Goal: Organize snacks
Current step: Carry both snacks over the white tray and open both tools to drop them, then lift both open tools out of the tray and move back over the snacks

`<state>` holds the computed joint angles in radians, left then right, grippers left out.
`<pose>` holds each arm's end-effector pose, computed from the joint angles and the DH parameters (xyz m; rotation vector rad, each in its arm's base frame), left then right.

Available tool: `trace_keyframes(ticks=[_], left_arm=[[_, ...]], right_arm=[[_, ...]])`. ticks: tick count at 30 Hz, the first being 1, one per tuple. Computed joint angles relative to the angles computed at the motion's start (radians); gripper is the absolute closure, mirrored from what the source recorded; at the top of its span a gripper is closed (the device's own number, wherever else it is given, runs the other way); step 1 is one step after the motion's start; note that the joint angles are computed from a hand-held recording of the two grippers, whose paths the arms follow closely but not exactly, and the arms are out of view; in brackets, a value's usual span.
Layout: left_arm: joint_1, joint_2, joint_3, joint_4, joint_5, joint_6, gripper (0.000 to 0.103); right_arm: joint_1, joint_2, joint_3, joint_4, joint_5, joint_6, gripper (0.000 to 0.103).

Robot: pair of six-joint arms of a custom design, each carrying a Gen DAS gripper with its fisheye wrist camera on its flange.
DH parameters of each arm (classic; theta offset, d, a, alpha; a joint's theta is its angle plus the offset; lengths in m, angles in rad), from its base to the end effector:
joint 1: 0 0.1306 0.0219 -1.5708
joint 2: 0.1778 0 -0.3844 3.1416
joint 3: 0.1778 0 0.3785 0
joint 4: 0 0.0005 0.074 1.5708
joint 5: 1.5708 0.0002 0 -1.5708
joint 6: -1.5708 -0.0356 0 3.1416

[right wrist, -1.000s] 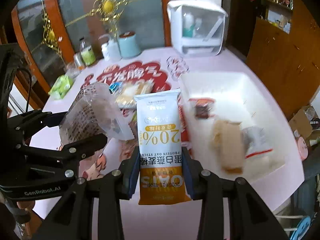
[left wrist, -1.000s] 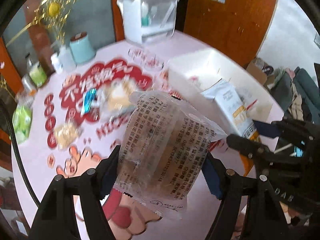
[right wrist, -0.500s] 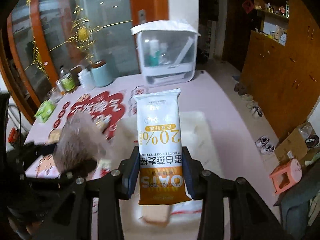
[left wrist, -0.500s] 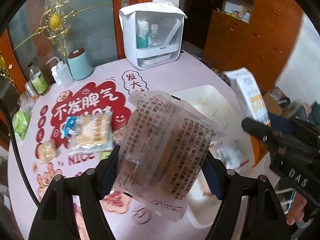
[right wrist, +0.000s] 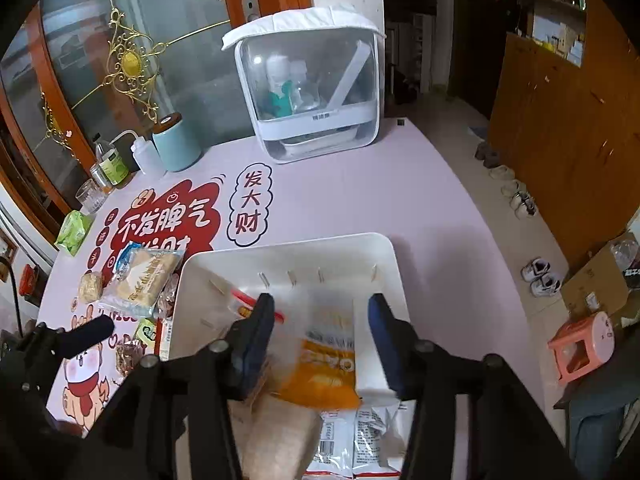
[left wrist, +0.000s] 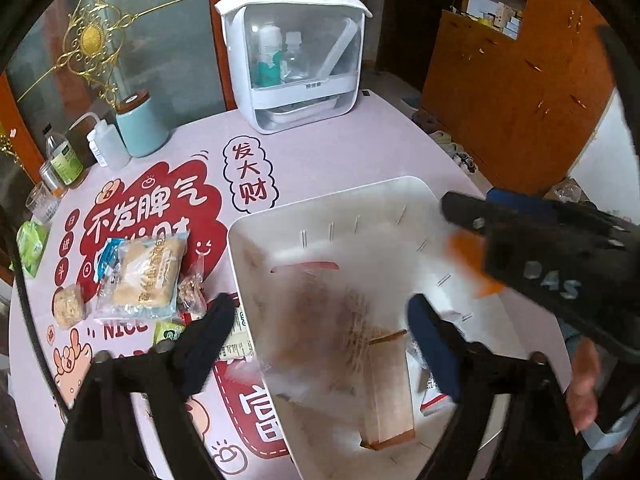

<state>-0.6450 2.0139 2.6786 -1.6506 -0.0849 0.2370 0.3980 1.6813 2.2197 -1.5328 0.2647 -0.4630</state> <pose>0.4840 -0.3609 0.5853 0.4881 2.5213 -0.2314 0.4786 0.1906 0.6023 0.1807 2.5071 0.0068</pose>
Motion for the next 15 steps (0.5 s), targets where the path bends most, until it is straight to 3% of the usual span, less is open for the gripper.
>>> trace_keyframes(ticks=[3,5,15], left_arm=[[-0.002,-0.018,-0.024,0.016,-0.030,-0.009,0.007],[0.000,-0.035,-0.046,0.025,-0.043,-0.011,0.001],[0.032,-0.137,-0.185,0.058,-0.052,0.004,0.001]], right_arm=[[0.002,-0.013,-0.021,0.021,-0.012,-0.007,0.033],[0.004,-0.019,-0.027,0.023,-0.023,-0.010,0.033],[0.050,-0.059,-0.063,0.021,-0.012,-0.045,0.033]])
